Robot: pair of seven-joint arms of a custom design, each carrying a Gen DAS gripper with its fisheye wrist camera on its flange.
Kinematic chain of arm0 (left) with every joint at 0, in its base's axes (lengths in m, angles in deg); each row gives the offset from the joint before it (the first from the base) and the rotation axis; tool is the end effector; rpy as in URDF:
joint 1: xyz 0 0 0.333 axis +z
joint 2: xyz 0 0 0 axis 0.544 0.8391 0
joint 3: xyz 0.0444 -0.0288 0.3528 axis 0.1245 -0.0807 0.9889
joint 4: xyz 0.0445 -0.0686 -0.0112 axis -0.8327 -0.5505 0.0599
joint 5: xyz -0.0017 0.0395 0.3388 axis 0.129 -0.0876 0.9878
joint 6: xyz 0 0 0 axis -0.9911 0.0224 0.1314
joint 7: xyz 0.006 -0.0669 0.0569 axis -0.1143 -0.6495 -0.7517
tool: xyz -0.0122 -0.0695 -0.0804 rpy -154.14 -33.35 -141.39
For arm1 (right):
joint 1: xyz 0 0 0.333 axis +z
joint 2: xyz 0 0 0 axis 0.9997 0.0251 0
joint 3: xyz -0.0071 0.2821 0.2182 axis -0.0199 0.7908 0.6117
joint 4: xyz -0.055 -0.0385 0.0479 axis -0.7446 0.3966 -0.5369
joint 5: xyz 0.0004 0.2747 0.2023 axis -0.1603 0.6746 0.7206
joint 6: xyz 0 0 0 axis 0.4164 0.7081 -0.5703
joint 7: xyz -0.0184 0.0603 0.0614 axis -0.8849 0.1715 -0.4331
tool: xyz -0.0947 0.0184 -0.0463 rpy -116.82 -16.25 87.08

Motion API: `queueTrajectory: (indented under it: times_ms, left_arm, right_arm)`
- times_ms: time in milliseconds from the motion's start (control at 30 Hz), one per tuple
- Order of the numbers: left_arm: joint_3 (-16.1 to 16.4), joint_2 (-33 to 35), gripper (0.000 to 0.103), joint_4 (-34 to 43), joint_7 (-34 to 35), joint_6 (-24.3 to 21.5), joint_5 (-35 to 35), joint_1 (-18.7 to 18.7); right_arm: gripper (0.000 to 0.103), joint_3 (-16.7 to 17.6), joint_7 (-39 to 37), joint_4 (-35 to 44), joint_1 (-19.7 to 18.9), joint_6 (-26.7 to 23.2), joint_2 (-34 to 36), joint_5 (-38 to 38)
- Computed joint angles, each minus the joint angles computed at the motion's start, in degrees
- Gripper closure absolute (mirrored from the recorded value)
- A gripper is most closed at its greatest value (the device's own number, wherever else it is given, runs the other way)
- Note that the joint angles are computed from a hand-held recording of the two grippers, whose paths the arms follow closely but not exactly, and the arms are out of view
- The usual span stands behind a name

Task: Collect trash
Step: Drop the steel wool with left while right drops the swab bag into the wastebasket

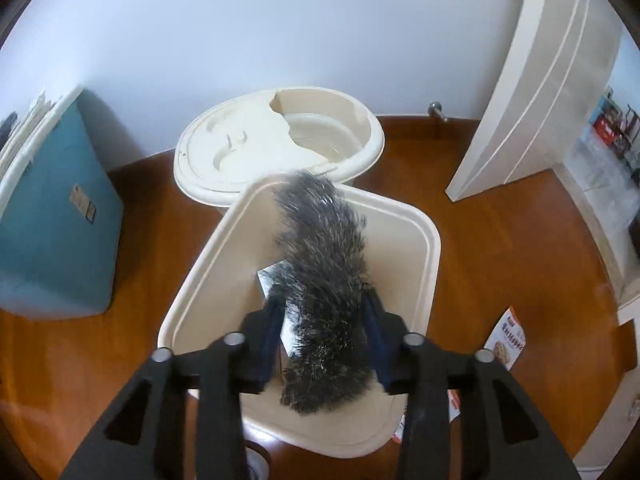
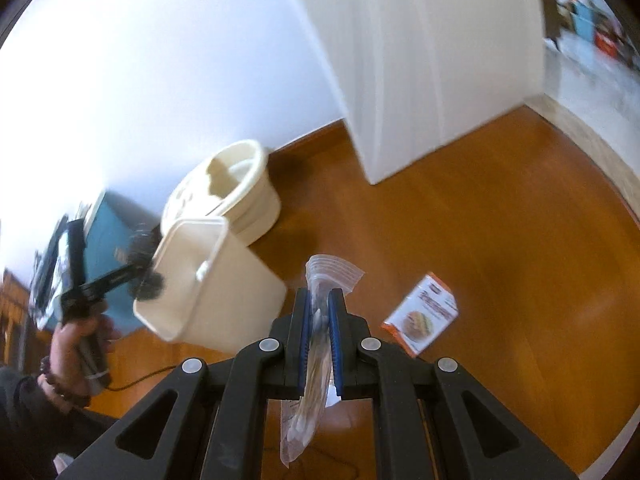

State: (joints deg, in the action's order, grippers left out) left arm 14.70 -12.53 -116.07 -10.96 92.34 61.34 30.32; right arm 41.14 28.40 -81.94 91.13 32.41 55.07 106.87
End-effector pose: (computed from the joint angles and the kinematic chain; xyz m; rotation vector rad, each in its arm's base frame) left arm 0.5097 -0.1057 0.5851 -2.2617 1.3538 -0.4705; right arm 0.5608 0.0372 0.6698 -2.0186 1.4340 -0.0548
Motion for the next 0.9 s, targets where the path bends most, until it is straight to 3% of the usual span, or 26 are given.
queueTrajectory:
  times_ms: [100,233,267,667,767,800,900]
  left_arm:
    - [0.46,-1.87,0.052,-1.50,0.24,1.69,1.09,0.61]
    - [-0.70,-4.23,0.026,-2.48,-3.90,0.59,6.71,1.76]
    - [-0.22,-4.66,0.025,-3.11,-3.23,1.82,6.27,2.02]
    - [0.70,-10.15,0.025,-9.69,-2.71,0.77,-1.07,5.60]
    - [0.72,-10.77,0.025,-10.83,-2.15,0.85,-3.11,5.90]
    - [0.60,-10.86,0.025,-11.01,-1.91,1.00,-3.22,6.02]
    - [0.22,-10.74,0.025,-10.86,-1.50,0.88,-3.17,6.34]
  right_arm:
    - [0.093,1.65,3.23,4.54,2.03,-1.90,1.53,-2.61]
    - [0.092,3.85,6.17,8.82,5.01,-2.01,3.48,-3.42]
    - [0.092,4.70,6.84,9.82,6.15,-1.57,4.16,-3.41]
    - [0.092,9.34,17.36,21.67,16.22,0.55,15.86,-10.22]
    - [0.088,9.92,19.63,23.36,18.08,1.58,18.89,-11.74]
    - [0.084,10.00,20.52,23.79,18.69,1.90,19.82,-12.33]
    - [0.043,10.24,22.95,27.03,19.88,-1.33,22.98,-14.04]
